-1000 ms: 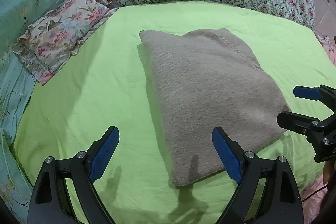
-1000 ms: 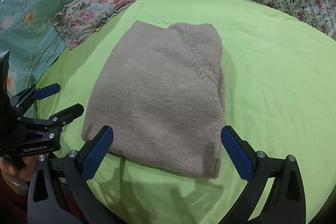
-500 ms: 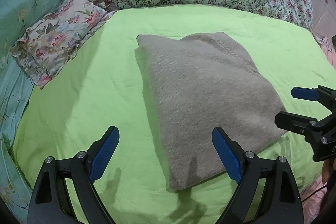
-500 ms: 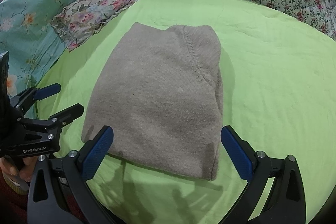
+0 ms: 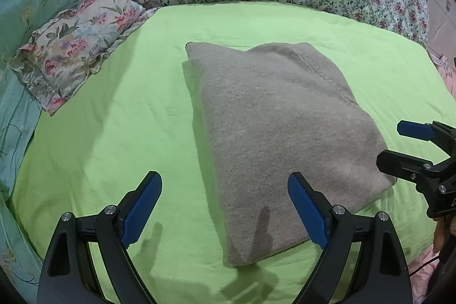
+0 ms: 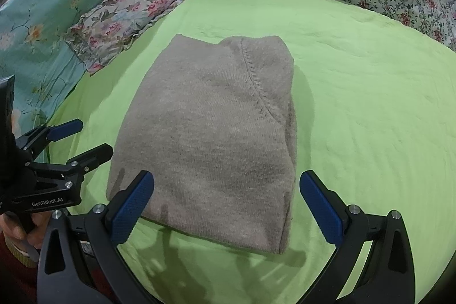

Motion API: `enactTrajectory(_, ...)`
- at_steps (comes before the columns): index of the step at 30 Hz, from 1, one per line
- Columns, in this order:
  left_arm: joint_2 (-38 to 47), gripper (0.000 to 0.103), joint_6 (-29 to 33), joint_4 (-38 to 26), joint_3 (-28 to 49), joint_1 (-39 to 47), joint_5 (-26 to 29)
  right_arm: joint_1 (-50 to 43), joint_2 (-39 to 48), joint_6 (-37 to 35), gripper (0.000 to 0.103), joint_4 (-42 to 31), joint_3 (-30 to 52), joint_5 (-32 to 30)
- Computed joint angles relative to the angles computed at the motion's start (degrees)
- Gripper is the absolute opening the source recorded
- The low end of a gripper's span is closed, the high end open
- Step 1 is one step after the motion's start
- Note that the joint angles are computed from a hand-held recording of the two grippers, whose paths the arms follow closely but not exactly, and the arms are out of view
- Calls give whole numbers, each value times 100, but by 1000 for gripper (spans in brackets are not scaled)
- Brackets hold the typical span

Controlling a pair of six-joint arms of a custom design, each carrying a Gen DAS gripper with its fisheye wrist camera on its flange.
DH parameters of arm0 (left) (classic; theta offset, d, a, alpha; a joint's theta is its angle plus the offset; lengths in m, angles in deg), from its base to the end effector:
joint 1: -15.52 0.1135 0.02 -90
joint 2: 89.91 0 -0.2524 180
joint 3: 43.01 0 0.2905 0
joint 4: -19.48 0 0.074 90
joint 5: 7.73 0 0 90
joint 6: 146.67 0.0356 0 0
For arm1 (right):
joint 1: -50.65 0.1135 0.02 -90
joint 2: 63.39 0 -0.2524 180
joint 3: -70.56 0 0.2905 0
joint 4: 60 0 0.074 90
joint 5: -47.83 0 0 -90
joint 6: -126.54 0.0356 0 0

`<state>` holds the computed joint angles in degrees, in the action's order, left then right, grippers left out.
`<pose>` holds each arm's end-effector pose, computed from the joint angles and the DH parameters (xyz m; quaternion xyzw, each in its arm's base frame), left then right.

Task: Fold small clothes

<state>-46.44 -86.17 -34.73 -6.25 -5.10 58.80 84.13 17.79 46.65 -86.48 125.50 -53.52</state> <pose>0.1708 -0.0491 0.1600 -0.1243 0.9409 0.0742 0.3061 0.2529 0.1757 0.1478 -0.2219 0.9170 0.2051 0.2605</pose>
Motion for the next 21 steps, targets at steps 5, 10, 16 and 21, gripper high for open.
enactTrajectory(5,100,91,-5,51,47,7,9,26,76,35,102,37,52,0)
enactTrajectory(10,87,91,34,55,75,120,78,51,158,71,102,46,139,24)
enactTrajectory(16,107,91,-2,76,90,166,91,0,265,75,102,42,239,-7)
enactTrajectory(21,8,91,-70,90,20,114,70,6,380,146,102,153,287,-28)
